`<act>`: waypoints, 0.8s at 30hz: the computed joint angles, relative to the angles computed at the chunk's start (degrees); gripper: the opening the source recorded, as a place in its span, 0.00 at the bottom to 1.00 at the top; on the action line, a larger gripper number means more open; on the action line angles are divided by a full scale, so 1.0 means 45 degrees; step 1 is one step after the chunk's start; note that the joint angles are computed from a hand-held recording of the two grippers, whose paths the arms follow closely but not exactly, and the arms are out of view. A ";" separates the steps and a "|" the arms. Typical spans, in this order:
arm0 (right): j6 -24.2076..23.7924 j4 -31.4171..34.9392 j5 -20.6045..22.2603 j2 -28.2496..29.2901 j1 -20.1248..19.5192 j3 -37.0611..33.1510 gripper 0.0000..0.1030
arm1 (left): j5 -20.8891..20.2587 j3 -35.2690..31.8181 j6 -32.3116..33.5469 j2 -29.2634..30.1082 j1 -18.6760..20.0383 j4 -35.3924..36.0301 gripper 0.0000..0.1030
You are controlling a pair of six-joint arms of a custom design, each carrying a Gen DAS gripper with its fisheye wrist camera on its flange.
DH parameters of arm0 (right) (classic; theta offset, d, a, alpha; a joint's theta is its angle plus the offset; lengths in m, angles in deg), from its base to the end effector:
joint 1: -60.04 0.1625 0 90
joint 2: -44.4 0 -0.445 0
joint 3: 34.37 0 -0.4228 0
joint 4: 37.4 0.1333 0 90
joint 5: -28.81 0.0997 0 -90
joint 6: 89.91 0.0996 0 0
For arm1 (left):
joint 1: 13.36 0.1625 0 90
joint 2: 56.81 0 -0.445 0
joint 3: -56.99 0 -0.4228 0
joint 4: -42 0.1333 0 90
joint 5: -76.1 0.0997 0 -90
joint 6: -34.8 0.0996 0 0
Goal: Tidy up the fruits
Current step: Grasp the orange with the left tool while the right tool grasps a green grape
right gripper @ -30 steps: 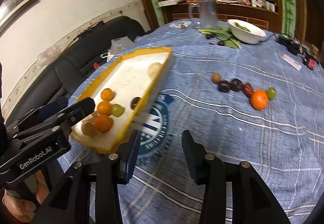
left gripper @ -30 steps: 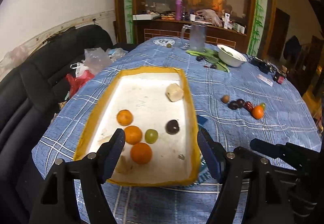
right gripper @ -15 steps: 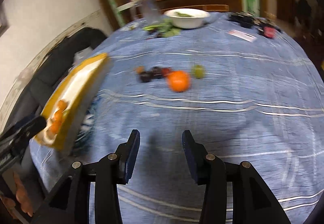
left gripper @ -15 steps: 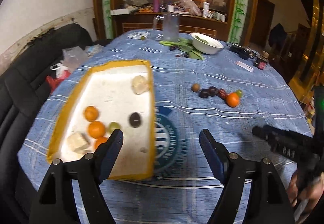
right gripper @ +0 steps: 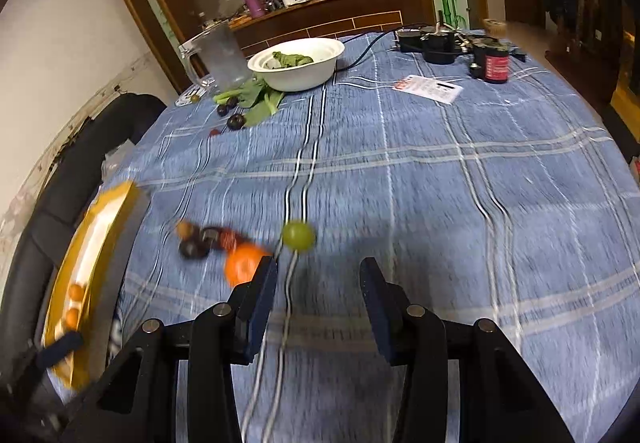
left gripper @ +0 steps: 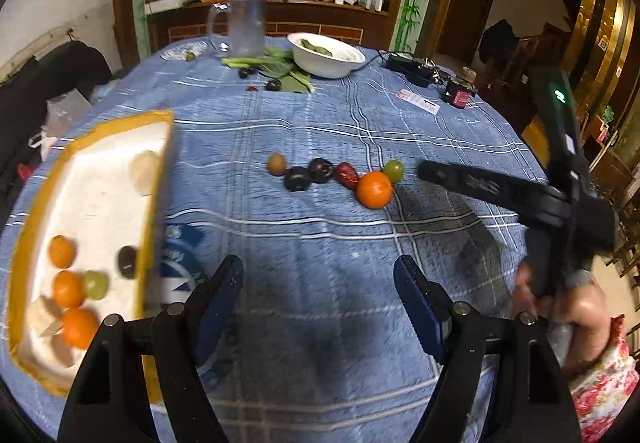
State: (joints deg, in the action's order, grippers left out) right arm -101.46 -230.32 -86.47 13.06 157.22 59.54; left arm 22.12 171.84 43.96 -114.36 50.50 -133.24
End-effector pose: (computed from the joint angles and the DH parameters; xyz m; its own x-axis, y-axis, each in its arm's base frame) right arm 0.1787 -0.6922 0.0146 -0.8938 0.0066 0.4485 -0.2799 0.7731 -0.5692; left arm -0.0890 -0.6169 0.1578 -0.7747 0.2338 -0.5875 0.5192 0.7656 -0.3799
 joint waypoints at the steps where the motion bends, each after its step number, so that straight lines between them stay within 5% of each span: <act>1: 0.0018 0.0350 0.0031 0.0198 -0.0040 -0.0446 0.45 | -0.0027 -0.0178 -0.0055 0.0148 0.0044 0.0090 0.74; 12: -0.0997 0.1446 0.0332 0.1328 -0.0216 -0.2169 0.44 | -0.0410 -0.2149 0.0309 0.1749 0.0640 0.0689 0.74; 16: -0.0753 0.1902 0.1297 0.0974 -0.0420 -0.1864 0.27 | -0.0608 -0.2649 0.0297 0.2170 0.0735 0.1000 0.74; 24: -0.0031 0.1363 0.1936 0.0300 -0.0732 -0.1208 0.27 | -0.0600 -0.3298 0.0970 0.3022 0.0650 0.0694 0.74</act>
State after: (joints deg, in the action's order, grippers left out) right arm -101.60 -224.19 -77.76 14.41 153.93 54.10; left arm 19.42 157.00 48.32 -100.76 53.43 -130.11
